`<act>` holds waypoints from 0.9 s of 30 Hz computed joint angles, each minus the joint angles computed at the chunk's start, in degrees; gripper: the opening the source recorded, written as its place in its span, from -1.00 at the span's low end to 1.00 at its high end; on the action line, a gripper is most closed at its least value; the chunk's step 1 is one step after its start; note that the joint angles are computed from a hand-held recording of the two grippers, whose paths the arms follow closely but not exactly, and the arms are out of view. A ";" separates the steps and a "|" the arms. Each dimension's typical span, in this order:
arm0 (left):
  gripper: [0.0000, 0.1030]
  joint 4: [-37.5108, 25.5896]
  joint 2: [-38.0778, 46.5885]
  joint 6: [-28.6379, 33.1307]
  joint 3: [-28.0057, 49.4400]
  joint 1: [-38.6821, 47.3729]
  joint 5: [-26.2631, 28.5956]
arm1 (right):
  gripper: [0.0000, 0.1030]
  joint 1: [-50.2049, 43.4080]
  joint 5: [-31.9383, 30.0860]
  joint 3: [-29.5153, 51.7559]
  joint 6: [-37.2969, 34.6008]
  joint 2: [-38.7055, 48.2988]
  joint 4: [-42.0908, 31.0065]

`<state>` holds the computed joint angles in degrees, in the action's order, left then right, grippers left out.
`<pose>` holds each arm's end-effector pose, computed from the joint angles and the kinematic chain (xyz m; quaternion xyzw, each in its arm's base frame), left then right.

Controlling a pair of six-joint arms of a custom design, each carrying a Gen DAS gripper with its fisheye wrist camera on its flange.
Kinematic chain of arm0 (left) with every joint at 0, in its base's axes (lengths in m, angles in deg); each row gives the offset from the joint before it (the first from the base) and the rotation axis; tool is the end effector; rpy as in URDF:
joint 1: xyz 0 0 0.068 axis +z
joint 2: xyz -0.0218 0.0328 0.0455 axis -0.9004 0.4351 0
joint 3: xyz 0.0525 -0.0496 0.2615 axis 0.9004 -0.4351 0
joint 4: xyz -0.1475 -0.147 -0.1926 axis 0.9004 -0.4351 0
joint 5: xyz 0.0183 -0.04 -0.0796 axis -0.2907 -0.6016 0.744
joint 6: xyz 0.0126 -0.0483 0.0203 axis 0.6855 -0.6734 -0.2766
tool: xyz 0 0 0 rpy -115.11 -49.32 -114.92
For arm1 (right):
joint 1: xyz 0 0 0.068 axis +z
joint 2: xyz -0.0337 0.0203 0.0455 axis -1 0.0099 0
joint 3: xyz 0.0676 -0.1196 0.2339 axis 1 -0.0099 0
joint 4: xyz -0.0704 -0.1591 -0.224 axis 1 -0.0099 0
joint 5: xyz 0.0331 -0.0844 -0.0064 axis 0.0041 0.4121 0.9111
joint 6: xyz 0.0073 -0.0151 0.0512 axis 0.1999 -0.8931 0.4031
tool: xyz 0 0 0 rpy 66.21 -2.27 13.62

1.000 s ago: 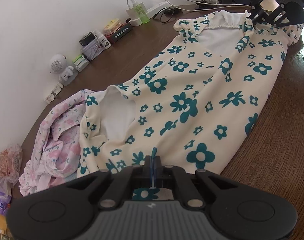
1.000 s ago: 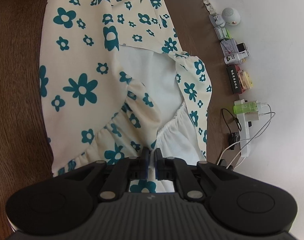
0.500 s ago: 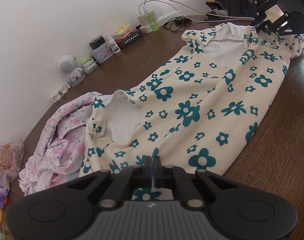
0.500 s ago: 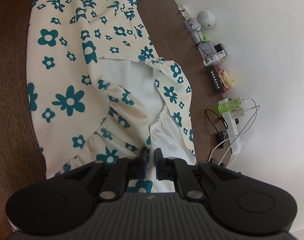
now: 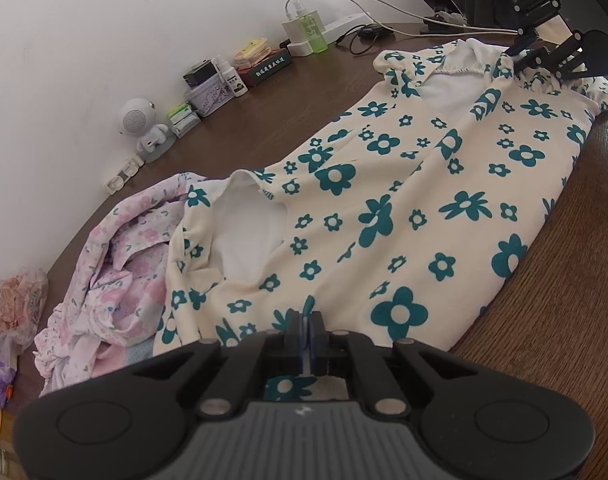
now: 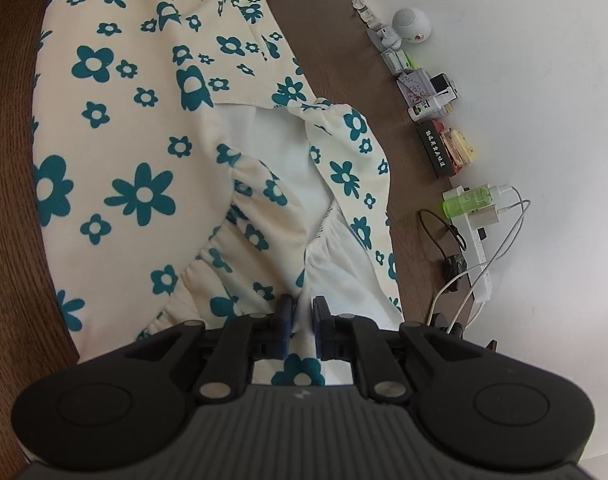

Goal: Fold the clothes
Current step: 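Hold the hem with the left gripper and fold the lining side with the right gripper toward the body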

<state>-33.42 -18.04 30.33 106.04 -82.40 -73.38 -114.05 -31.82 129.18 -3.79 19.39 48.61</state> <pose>0.2503 -0.0771 0.2201 0.3490 0.8619 0.0974 0.3547 0.3005 -0.1245 0.2219 -0.5209 0.7528 -0.2130 0.3413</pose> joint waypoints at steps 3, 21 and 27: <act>-0.95 0.27 -0.34 0.12 -0.42 0.06 0.09 | -0.56 -1.40 -2.56 0.69 2.51 0.03 0.23; -0.29 -4.26 -13.35 -5.22 -1.64 4.82 9.34 | -0.20 -7.79 -16.11 8.16 17.01 -2.34 -15.85; -0.25 -4.80 -9.64 -4.97 -0.96 10.12 12.65 | -0.14 -4.88 -19.88 6.07 19.17 -4.97 -19.34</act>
<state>-38.22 -27.68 25.36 105.08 -72.28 -60.74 -118.92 -51.70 135.24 15.39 14.42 29.27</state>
